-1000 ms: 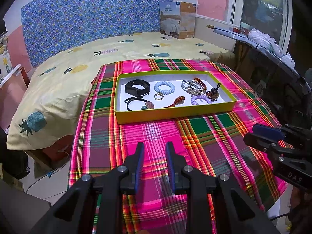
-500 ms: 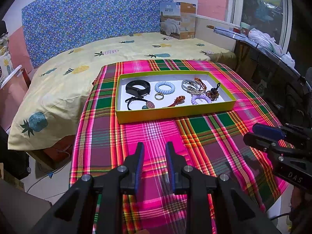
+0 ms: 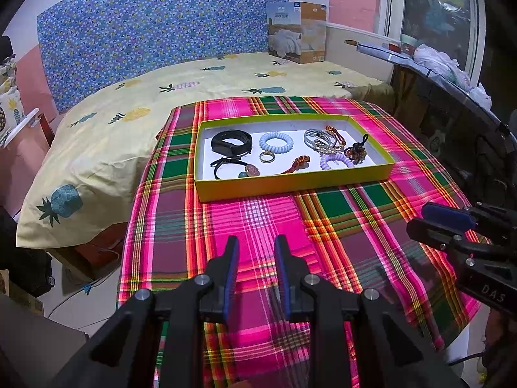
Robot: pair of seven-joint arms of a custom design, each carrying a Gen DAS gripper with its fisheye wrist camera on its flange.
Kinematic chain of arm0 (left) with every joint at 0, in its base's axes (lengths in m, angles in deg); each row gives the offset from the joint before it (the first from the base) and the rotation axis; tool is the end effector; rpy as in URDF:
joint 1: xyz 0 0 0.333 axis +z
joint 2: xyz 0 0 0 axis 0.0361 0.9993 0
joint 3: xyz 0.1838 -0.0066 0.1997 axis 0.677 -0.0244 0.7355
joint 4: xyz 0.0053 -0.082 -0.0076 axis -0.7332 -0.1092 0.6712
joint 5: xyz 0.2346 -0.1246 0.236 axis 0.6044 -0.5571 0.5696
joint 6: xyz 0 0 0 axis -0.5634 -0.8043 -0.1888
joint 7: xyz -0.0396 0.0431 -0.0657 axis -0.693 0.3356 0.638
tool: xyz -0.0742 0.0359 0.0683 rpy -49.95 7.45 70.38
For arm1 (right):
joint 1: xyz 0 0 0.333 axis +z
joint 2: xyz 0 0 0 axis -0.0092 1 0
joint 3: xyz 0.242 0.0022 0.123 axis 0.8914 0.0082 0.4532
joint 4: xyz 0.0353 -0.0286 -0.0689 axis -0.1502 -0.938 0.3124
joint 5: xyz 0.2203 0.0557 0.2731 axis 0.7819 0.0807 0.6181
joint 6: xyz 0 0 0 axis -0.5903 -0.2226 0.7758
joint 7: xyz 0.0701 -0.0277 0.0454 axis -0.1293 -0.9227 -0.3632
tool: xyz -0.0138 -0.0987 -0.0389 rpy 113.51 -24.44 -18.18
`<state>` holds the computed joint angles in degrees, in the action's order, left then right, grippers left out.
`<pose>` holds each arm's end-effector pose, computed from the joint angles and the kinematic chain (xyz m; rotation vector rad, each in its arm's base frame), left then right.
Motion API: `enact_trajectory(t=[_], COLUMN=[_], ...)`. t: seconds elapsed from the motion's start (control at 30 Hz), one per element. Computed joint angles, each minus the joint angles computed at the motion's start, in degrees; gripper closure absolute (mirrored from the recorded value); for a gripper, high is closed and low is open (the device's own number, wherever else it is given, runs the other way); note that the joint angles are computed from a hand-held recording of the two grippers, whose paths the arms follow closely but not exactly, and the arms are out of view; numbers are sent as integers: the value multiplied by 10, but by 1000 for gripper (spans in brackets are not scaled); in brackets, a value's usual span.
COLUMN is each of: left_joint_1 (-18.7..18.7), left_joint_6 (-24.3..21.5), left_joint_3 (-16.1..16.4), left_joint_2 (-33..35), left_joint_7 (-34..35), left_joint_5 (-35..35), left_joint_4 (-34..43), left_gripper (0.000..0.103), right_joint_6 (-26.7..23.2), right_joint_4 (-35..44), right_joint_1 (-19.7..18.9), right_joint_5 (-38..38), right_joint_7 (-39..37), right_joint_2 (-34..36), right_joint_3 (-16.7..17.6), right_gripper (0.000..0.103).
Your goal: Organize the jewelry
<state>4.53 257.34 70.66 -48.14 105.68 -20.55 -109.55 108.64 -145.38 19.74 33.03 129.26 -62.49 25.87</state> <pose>0.4532 -0.1405 0.3793 -1.6852 1.9023 -0.7981 0.4581 0.2554 0.3964 -1.9895 1.4709 -0.4837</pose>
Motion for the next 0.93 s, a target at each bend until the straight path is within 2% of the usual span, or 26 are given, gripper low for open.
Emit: enact_trajectory(t=[0.23,0.43,0.93], left_joint_1=[12,2,-14], left_joint_6=[-20,-22,-16], left_joint_3=[-7,3,15], left_joint_2=[2,3,7], left_joint_7=[-67,-80,-38], left_joint_5=[71,84,39], left_joint_4=[14,17,13], left_gripper=[80,80,80], right_joint_6=[0,0,-2], right_joint_4=[-1,0,0], right_joint_1=[0,0,0], right_joint_5=[-2,-1,0], right_joint_7=[2,2,1], right_joint_2=[0,0,-1], right_joint_3=[0,0,1], right_gripper=[69,69,69])
